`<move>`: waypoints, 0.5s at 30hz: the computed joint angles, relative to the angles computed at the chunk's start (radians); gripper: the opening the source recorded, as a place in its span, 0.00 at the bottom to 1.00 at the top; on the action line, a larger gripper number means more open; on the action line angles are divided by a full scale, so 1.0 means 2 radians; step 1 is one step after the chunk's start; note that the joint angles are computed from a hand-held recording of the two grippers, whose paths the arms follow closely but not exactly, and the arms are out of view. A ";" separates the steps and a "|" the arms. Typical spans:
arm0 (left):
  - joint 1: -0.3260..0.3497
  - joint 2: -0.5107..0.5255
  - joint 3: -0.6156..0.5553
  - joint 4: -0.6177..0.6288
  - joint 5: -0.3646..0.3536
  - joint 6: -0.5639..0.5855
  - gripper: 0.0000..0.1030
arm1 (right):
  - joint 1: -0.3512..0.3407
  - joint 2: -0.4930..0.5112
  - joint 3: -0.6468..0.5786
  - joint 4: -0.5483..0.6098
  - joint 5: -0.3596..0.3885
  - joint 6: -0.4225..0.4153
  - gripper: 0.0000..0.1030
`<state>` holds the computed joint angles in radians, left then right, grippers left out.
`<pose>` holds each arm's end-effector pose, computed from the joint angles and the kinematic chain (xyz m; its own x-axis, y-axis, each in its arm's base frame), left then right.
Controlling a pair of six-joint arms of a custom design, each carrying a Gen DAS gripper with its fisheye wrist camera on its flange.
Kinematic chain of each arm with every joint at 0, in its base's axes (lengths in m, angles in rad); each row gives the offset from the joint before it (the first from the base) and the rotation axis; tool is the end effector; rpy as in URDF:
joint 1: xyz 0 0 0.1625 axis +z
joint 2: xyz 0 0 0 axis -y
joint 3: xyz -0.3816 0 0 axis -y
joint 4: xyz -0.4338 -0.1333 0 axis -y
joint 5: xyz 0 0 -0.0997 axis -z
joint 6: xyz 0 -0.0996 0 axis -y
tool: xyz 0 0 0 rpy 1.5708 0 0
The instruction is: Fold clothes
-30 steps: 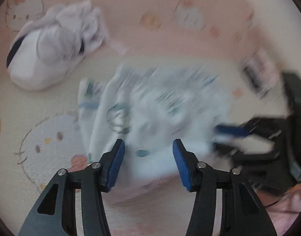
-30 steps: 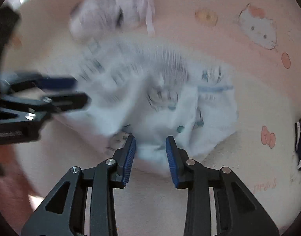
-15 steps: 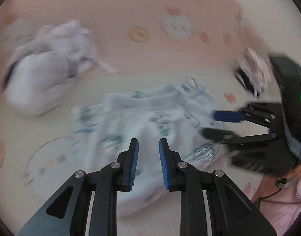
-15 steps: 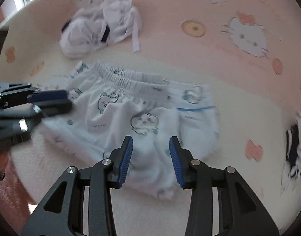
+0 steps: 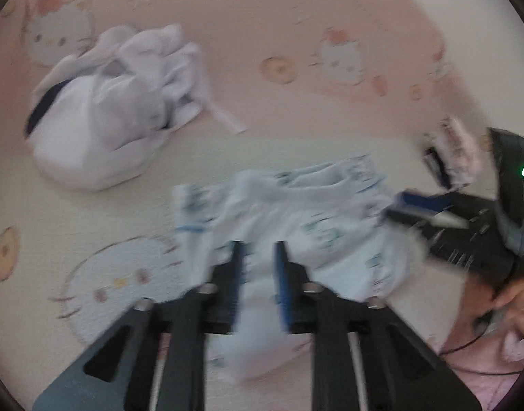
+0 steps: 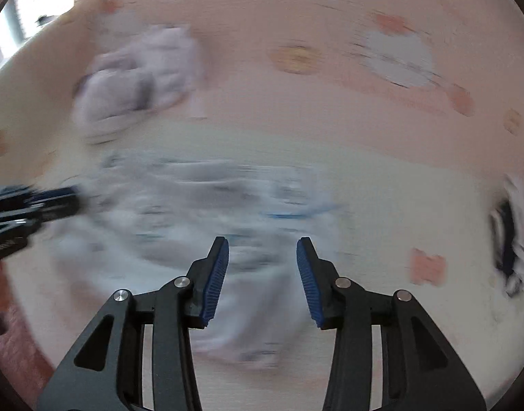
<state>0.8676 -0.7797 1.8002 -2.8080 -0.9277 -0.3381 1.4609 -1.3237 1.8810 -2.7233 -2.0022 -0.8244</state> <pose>-0.2490 -0.5922 0.0046 -0.8640 0.1483 -0.4812 0.3657 0.8418 -0.3971 0.0259 -0.6012 0.2841 -0.6623 -0.3784 0.6467 -0.5823 0.8031 -0.1265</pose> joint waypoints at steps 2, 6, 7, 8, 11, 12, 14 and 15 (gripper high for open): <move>0.004 0.027 -0.023 -0.002 -0.013 0.029 0.38 | 0.005 0.010 0.008 -0.002 -0.012 -0.025 0.41; 0.009 0.047 -0.047 0.062 0.036 0.012 0.37 | -0.001 0.034 0.003 -0.003 -0.040 -0.037 0.41; 0.011 0.040 -0.044 0.074 0.034 -0.002 0.37 | -0.003 0.032 0.002 0.000 -0.035 -0.036 0.41; 0.011 0.031 -0.042 0.088 0.034 -0.021 0.34 | -0.004 0.028 0.006 -0.015 -0.048 -0.042 0.41; 0.002 0.012 -0.023 0.100 0.085 -0.073 0.35 | -0.009 0.026 -0.003 -0.053 -0.088 -0.044 0.40; -0.001 0.003 -0.010 0.071 0.084 -0.076 0.35 | -0.012 0.017 -0.005 -0.039 -0.079 -0.020 0.40; -0.003 -0.006 0.012 -0.004 0.056 -0.052 0.35 | -0.018 0.001 -0.009 -0.011 -0.061 0.025 0.41; -0.004 -0.001 0.010 -0.026 0.042 -0.036 0.37 | -0.015 -0.005 -0.002 -0.014 -0.054 0.026 0.41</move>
<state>0.8600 -0.7826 1.8209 -2.8609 -0.8438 -0.4105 1.4306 -1.3336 1.8777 -2.7506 -2.1097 -0.7724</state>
